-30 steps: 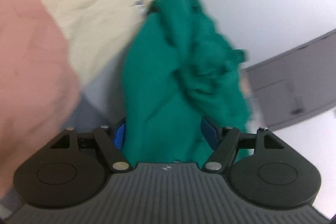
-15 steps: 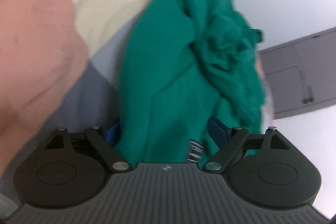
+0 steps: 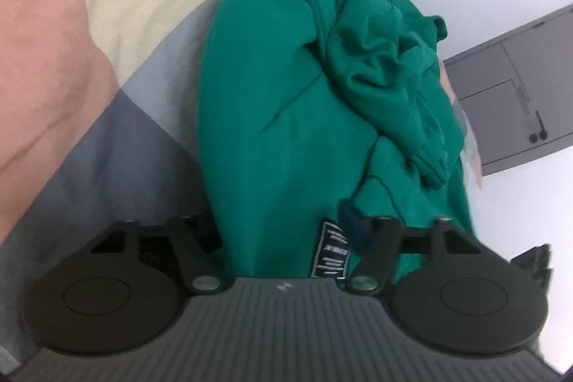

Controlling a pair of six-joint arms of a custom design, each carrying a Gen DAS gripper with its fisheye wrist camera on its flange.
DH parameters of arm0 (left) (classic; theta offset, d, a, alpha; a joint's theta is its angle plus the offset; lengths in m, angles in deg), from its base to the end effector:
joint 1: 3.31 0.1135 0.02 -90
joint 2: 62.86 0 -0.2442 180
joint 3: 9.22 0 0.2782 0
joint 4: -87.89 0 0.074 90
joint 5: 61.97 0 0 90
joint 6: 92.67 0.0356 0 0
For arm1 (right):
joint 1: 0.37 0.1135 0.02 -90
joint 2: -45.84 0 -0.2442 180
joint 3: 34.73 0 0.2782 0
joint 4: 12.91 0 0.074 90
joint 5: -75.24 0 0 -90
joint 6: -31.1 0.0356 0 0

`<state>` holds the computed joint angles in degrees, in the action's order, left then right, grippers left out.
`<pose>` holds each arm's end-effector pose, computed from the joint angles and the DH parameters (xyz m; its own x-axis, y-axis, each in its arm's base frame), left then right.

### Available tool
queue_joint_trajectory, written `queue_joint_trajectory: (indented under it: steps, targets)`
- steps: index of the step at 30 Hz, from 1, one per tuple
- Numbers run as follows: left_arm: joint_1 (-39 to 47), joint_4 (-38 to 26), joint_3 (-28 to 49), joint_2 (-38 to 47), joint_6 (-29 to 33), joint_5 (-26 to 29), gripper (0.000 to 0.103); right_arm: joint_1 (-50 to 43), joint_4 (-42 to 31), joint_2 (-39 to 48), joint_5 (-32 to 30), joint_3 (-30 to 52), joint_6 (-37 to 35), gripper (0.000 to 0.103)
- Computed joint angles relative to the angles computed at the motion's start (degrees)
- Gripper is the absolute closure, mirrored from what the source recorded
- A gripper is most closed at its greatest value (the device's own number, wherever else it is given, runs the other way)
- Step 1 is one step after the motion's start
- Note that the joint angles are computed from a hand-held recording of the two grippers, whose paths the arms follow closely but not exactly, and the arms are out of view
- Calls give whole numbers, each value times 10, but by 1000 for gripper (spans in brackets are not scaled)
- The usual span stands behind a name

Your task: Fold large clothes

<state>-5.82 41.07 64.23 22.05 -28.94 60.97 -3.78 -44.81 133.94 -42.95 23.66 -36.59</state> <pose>0.3244 -0.0336 0.2131 -0.9047 -0.3321 -0.2667 -0.0871 0.7571 -0.6475 0.3041 -0.0013 0.1270 -0.8777 0.3875 -0.2821 0.1744 0.8065 0.5650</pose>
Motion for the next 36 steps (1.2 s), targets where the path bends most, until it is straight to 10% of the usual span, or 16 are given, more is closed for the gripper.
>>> queue_joint_trajectory:
  steps: [4,13,22,29,33,36]
  targets:
    - [40,26,-24,-20,-19,47,92,-38,51,-47,-69,-36,19,79]
    - [86,95,-24,-94,-158,144,94,-105,201,-147,-228,-121,93,82]
    - [197,26,20,-196,-174,303,94,-184,489,-313,-331,-273,377,82]
    - [289,-142,-9,-339,-93,409,93,-304,321,-609,-439,-336,437,82]
    - [331,-302,-69,-424,58,424,93,-382,0,-729,-465,-332,279,82]
    - [331,-217,-153,-506,-24,418,93,-387,-116,-747,-444,-318,168,81]
